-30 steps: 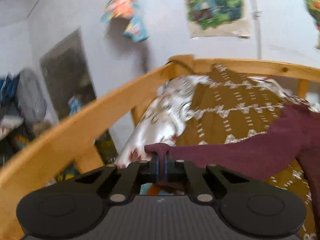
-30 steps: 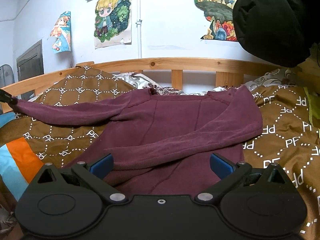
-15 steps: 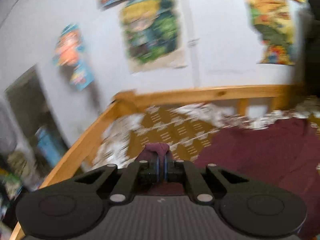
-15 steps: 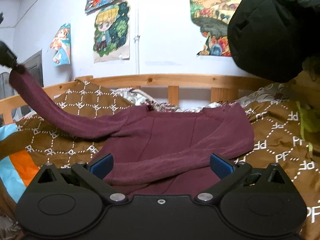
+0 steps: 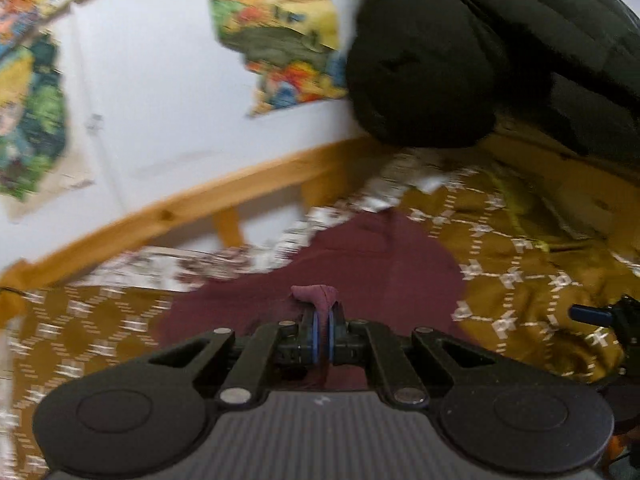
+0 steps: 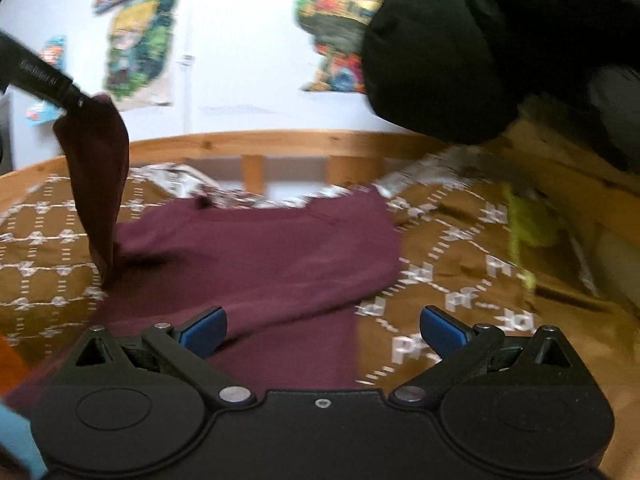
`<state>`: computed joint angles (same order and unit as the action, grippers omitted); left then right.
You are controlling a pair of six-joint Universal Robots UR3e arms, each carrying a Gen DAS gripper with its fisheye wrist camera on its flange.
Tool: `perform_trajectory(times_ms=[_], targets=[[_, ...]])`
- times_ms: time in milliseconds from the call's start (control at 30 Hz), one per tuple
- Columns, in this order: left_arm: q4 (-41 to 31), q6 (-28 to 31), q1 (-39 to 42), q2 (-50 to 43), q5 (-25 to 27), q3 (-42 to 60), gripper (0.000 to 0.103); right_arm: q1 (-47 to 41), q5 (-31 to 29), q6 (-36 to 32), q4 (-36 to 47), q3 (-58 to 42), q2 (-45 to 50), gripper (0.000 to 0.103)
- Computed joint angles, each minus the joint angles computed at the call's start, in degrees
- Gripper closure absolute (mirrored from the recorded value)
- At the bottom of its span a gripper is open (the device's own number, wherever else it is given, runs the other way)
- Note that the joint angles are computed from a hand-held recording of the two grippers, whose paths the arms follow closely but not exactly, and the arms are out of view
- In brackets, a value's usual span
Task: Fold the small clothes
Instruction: 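Fold the sleeve across the sweater body with the left gripper and release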
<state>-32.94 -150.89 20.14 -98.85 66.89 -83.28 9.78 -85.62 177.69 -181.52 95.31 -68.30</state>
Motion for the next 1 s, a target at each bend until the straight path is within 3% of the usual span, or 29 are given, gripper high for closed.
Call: perform_trajectory(times_ms=[200,467,567,633,733,933,1000], targets=[[7.2,-1.6,-4.0,-7.1,-1.6,-4.7,0.099,-4.0,-1.2,2.4,-1.7,2.0,1.0,0.001],[10.6,-2.2,-2.4,-12.0,-7.4,-9.6,0.096,-6.2,-2.0,6.3,-10.6,3.1,6.0,0.001],[10.1,0.1,-1.0,-11.8,-9.7,-11.5,0.079,-6.2,-2.3,7.3,-12.8,3.1,7.6,0.001],[9.4,1.0,0.1,-11.2,-10.4,-12.3,0.053,-6.2,-2.1,7.7,-14.0,3.1,8.5,0.001],[8.0,2.1,2.4,-10.1,-12.3,-13.3,0.032,-6.0,-1.1,8.0,-15.8,3.1,9.7,0.001],[4.7,2.9,8.1,-5.7,-17.2,-16.5,0.003,-5.2,2.2,6.5,-18.3,3.0,11.1,0.001],[1.2,5.1,10.2,-4.2,-20.0,-17.2,0.001,-4.8,3.0,6.0,-18.7,3.0,11.4,0.001]])
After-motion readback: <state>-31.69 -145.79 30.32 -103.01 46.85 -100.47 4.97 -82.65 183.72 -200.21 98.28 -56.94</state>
